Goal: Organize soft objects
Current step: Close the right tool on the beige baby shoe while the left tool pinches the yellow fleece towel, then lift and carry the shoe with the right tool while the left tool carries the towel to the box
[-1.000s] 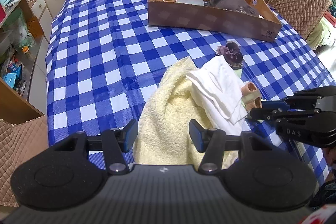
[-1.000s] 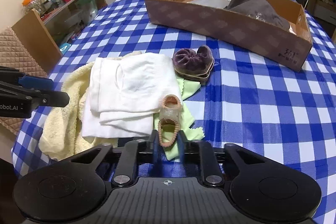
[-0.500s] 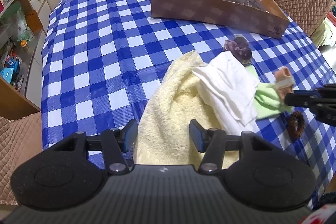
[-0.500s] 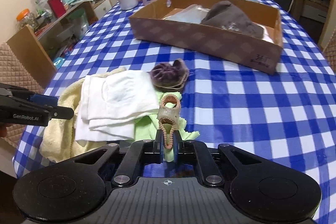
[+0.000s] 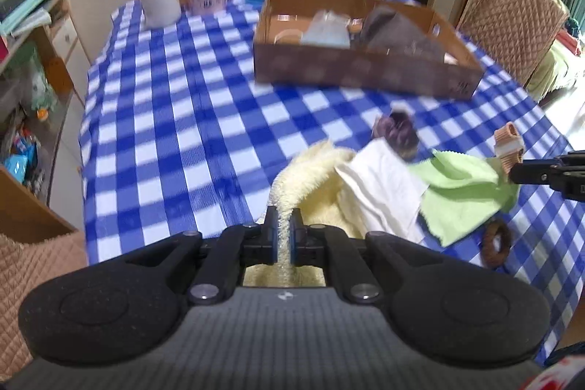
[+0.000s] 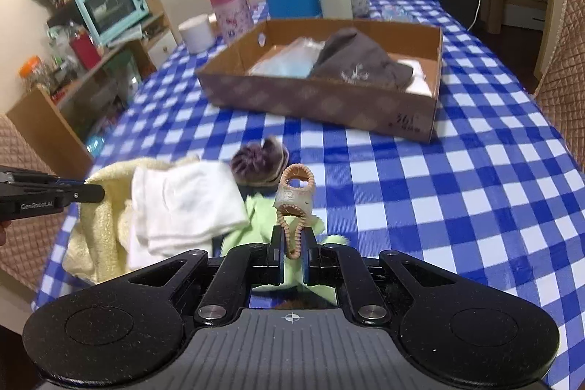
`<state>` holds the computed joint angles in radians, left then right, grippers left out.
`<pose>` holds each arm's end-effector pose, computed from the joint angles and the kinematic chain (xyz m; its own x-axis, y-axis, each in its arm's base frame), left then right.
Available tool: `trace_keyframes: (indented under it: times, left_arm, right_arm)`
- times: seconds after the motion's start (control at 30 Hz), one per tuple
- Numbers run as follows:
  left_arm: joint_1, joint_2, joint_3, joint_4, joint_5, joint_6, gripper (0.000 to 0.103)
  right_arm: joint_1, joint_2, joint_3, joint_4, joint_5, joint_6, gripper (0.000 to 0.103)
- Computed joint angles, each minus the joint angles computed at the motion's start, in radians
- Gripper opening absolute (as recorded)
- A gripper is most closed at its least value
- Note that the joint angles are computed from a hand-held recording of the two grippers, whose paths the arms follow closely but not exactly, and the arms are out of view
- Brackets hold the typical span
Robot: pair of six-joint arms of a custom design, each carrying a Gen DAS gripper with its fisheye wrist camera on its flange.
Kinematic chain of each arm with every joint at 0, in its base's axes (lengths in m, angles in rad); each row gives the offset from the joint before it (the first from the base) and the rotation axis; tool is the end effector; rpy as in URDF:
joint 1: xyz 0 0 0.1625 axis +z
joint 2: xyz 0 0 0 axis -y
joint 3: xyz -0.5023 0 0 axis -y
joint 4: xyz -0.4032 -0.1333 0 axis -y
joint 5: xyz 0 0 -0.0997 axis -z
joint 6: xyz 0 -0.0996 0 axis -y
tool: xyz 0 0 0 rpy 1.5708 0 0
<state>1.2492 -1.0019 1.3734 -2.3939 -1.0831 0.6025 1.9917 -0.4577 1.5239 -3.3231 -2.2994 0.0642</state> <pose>-0.0740 -0.7916 0.4037 -0.5826 0.5540 -0.5947 0.7459 0.6550 -0.1206 0.3756 -0.6752 0.0372 -0.8719 0.1253 0.4735 -0.2607 0.6996 -0.6653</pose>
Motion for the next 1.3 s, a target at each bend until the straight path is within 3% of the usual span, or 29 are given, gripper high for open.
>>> trace_keyframes:
  times: [0.47, 0.87, 1.3]
  left_arm:
    - [-0.06, -0.049, 0.041, -0.139, -0.034, 0.052, 0.005]
    - [-0.086, -0.057, 0.025, -0.238, -0.027, 0.098, 0.005]
    - [-0.099, -0.002, -0.075, -0.308, -0.053, 0.16, 0.005]
  right_arm:
    - [-0.004, -0.046, 0.063, -0.085, 0.059, -0.009, 0.009]
    - [-0.01, -0.085, 0.104, -0.029, 0.004, 0.02, 0.009]
    - [-0.008, -0.102, 0.035, -0.018, 0.043, -0.09, 0.009]
